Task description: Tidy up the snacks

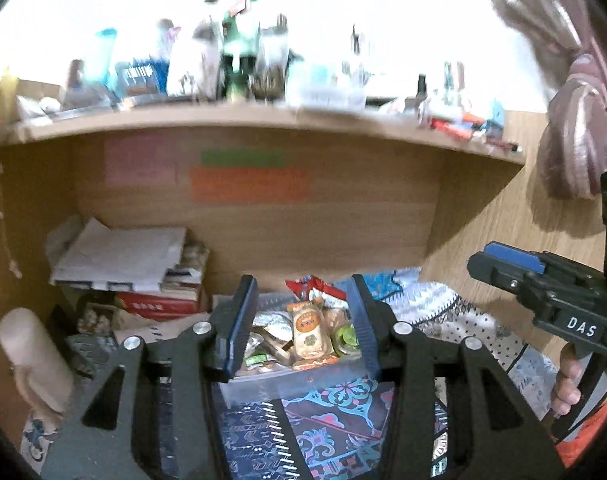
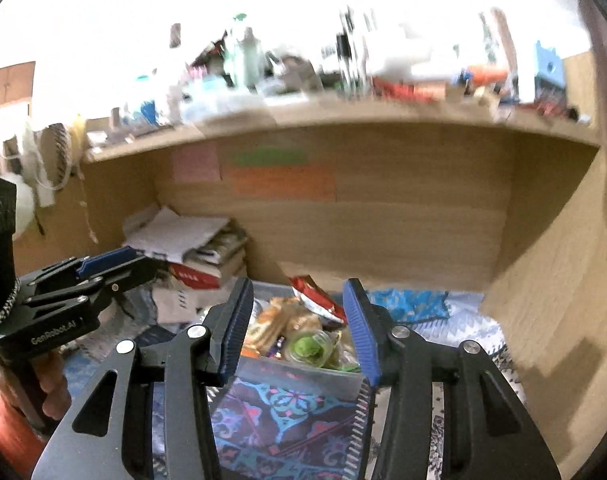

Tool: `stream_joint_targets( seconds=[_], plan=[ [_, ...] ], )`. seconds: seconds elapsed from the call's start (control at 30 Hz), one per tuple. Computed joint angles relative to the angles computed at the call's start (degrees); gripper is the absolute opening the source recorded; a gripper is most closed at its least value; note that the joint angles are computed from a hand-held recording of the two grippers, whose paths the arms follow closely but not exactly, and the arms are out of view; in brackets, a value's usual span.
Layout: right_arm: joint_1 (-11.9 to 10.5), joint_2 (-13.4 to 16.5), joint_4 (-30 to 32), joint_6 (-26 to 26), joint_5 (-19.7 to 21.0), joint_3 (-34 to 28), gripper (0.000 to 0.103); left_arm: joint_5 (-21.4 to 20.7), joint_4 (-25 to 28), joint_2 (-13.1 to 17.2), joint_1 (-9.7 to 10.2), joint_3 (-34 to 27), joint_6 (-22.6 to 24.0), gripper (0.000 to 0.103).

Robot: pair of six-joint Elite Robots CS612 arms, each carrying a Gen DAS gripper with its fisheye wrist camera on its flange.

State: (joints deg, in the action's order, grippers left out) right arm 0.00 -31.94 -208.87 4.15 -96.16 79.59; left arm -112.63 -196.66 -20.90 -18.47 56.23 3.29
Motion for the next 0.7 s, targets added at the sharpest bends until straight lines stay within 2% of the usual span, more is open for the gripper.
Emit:
stream_joint_targets(
  seconds=[0.07, 0.27, 0.37, 0.43, 0.5, 0.6, 0.7],
  plan=[
    [0.4, -0.3, -1.9, -0.1, -0.4, 0.8, 0.045, 0.5, -3.3, -1.1, 0.06, 2.6, -0.2, 0.055],
    [1.2, -0.9, -6.2, -0.2, -1.3, 2.7, 0.059, 1.5, -10.8, -3.3, 0.27, 7.7, -1.4, 0.069],
    [1.5, -1.2, -7.8, -0.4, -1.9, 3.6, 0.070, 1.8, -13.2, -4.0, 0.33, 9.4, -1.5, 0.080],
    [1.8, -1.1, -8.9, -0.6, -2.8, 3.8, 0.079, 2.3, -14.8, -4.4, 0.36, 10.4, -1.6, 0.093],
    [2.1, -1.1, -9.8, -0.8, -3.5, 4.1, 0.084, 2.8, -16.1, -4.6, 0.33, 11.1, -1.9, 0.099],
    [2.3, -1.0, -10.8, -1.2, -4.5, 4.4, 0.088, 3.3, -17.2, -4.9, 0.35, 11.9, -2.1, 0.102],
    [2.6, -0.8, -12.5, -1.5, -6.0, 4.4, 0.101, 3.1, -17.6, -5.1, 0.43, 12.3, -2.3, 0.103]
  ],
)
